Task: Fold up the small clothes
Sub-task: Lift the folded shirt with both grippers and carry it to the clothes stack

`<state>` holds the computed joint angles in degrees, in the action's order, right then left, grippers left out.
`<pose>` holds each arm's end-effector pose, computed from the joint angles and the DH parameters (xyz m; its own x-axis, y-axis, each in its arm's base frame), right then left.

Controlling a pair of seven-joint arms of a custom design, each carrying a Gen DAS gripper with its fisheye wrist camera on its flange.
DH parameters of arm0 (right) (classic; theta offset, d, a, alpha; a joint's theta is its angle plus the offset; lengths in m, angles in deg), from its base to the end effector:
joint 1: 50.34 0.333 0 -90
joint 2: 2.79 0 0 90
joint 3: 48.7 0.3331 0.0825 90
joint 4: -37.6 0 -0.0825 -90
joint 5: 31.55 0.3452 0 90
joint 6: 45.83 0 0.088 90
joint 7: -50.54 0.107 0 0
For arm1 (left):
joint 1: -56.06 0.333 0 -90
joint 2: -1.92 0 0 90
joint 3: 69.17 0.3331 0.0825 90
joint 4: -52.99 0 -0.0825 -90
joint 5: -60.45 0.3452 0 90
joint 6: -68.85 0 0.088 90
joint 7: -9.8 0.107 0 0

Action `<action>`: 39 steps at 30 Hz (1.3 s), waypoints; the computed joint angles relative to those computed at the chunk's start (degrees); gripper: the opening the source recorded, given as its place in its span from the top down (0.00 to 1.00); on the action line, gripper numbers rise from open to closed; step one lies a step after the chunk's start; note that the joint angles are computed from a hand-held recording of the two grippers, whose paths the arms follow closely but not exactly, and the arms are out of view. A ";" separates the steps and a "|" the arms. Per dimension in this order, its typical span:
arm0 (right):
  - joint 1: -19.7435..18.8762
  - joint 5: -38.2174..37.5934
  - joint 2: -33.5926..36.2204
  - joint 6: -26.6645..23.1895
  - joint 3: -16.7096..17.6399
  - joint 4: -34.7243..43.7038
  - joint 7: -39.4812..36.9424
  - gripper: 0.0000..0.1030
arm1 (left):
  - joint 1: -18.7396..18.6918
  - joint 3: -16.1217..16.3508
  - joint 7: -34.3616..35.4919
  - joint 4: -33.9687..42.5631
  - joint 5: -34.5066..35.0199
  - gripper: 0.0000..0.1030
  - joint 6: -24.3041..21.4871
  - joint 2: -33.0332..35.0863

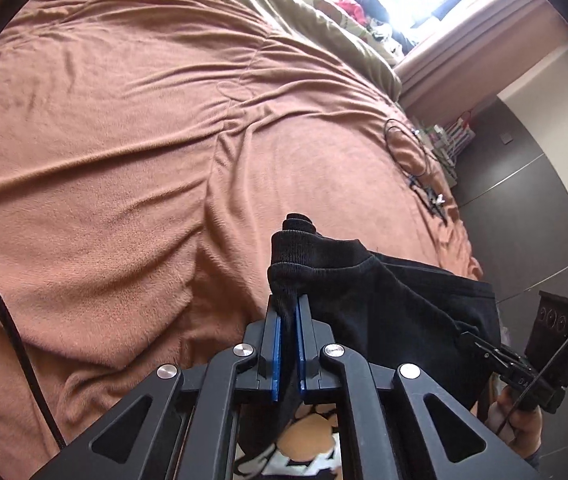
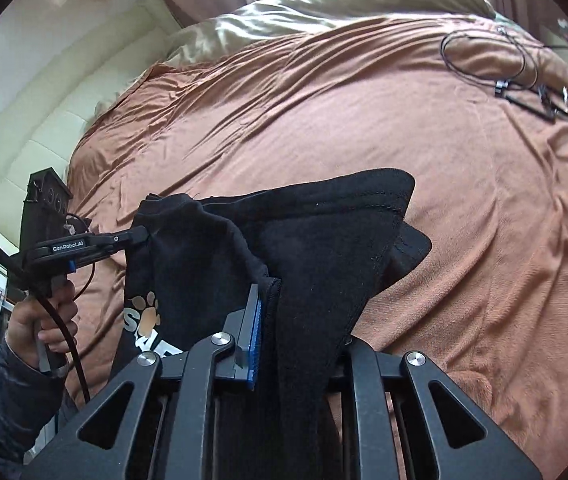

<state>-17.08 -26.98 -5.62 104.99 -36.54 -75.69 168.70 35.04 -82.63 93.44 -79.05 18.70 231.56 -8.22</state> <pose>0.3890 0.3957 0.6012 0.3355 -0.8702 -0.3610 -0.8369 -0.0994 -0.5382 0.4197 -0.2536 0.5272 -0.0427 -0.8125 0.5814 -0.8790 -0.2461 -0.4085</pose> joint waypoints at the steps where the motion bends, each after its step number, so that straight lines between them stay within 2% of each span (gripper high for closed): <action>1: 0.03 -1.32 -0.50 -0.09 0.27 -0.11 1.34 0.87 | -0.01 -0.20 -0.26 -0.26 0.36 0.94 0.03 -0.85; 6: 0.73 -8.42 -3.08 0.44 1.84 -1.63 9.42 0.87 | -0.86 0.00 -0.62 -0.63 0.25 0.94 -0.29 -4.29; 13: 0.57 -16.72 -10.59 0.00 4.09 -5.41 19.08 0.87 | -1.79 -0.36 -2.34 -0.55 2.70 0.94 -0.60 -9.40; 22: -0.57 -23.81 -20.78 -3.88 8.22 -9.33 30.08 0.87 | -3.63 -1.29 -3.89 2.27 6.21 0.95 -2.58 -14.34; 30: -0.80 -26.20 -30.50 -8.95 11.06 -11.97 33.70 0.87 | -5.12 -3.40 -6.54 6.58 8.85 0.95 -2.60 -15.17; 39: -2.04 -26.29 -42.50 -18.38 13.03 -12.68 33.28 0.87 | -6.52 -7.13 -9.93 16.44 14.21 0.95 -3.09 -9.49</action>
<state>-19.13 -53.27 -48.12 86.62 -23.50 -88.37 201.98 28.52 -89.76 83.50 -62.62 32.92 228.48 -17.71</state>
